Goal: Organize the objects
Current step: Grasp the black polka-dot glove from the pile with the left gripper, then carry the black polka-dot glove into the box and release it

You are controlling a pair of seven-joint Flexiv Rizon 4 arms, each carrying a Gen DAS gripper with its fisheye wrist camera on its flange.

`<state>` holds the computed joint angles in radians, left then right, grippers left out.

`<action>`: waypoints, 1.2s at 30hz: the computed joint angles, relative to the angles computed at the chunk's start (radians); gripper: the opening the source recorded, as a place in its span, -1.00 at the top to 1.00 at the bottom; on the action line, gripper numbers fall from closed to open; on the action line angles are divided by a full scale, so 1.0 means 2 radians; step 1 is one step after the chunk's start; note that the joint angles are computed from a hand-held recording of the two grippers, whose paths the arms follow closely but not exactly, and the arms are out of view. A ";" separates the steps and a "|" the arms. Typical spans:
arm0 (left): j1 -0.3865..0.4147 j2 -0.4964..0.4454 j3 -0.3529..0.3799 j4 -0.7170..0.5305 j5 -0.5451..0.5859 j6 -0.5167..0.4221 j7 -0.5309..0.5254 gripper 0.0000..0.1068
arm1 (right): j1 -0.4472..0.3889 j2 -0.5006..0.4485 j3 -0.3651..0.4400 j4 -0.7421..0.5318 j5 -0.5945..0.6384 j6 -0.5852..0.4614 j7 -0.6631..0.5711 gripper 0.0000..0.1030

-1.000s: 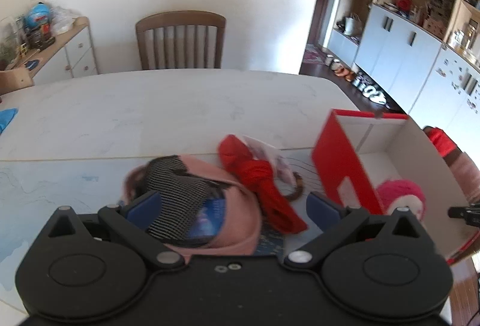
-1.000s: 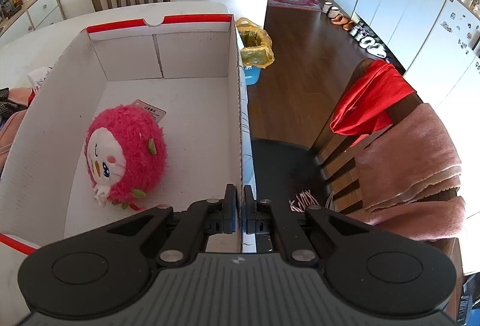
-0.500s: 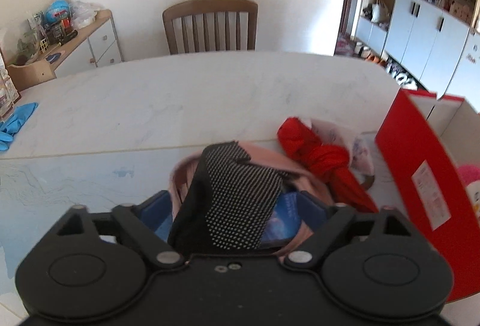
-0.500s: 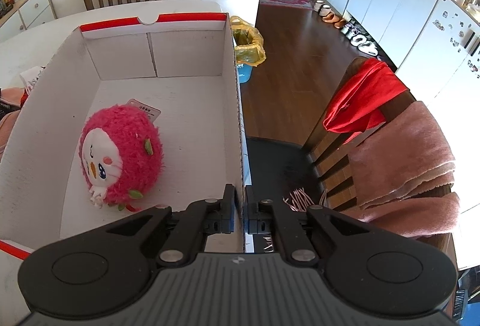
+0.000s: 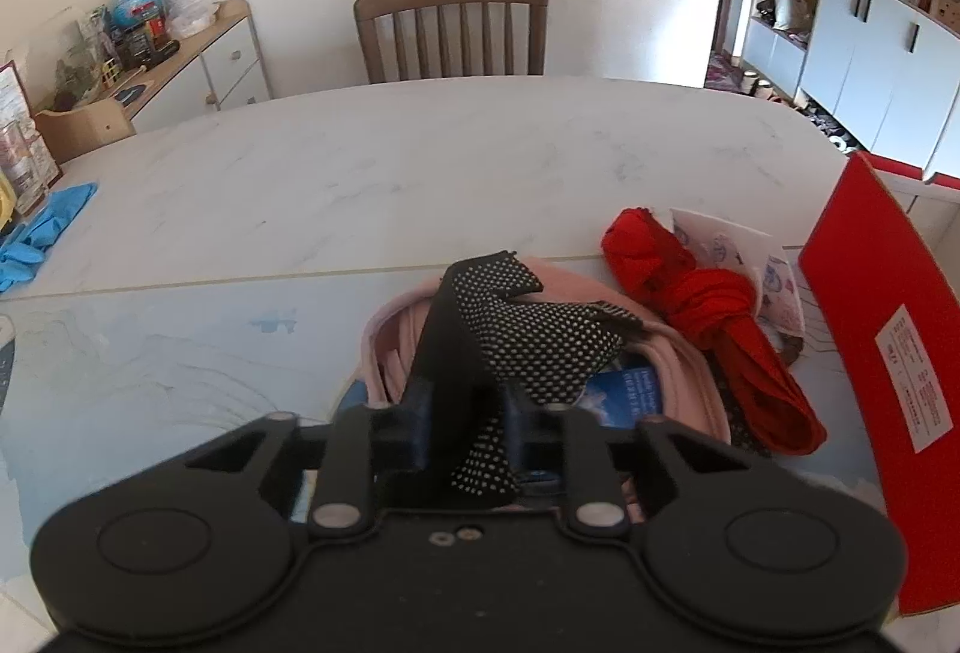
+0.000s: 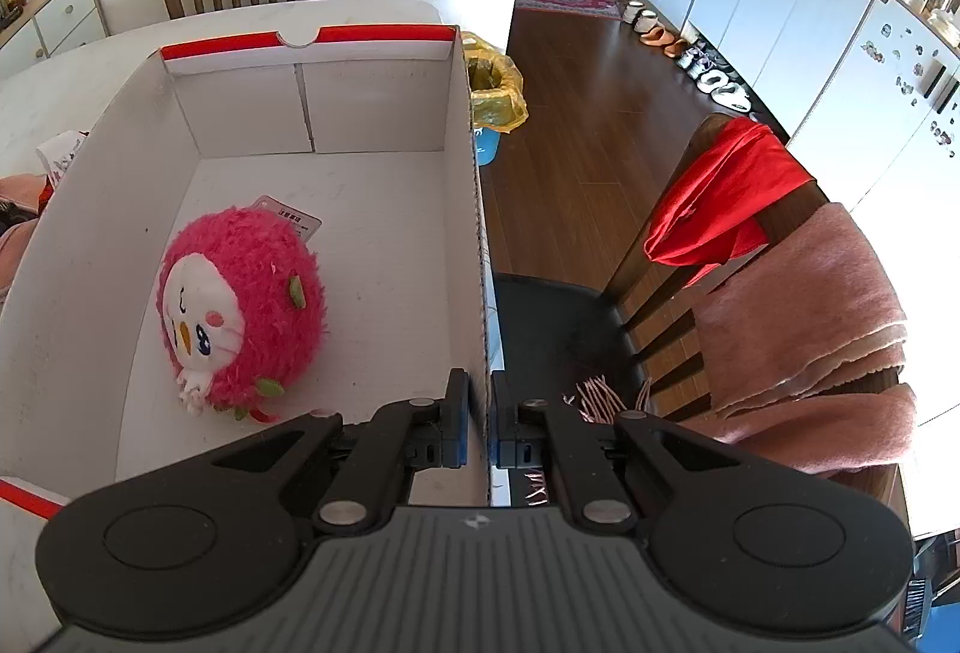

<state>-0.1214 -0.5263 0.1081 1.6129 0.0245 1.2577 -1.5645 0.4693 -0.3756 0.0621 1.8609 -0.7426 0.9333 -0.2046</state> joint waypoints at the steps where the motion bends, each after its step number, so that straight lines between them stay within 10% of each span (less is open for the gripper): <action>1: -0.006 0.000 0.008 -0.004 0.006 -0.005 -0.007 0.85 | 0.000 0.000 0.000 0.000 0.000 0.000 0.000 0.89; 14: 0.000 0.035 -0.006 0.013 0.017 0.010 -0.003 0.89 | 0.002 0.000 0.001 0.001 -0.001 0.002 0.005 0.89; 36: 0.011 0.058 -0.139 0.028 -0.170 0.018 0.189 0.89 | -0.004 0.005 -0.004 0.014 -0.019 0.028 0.004 0.91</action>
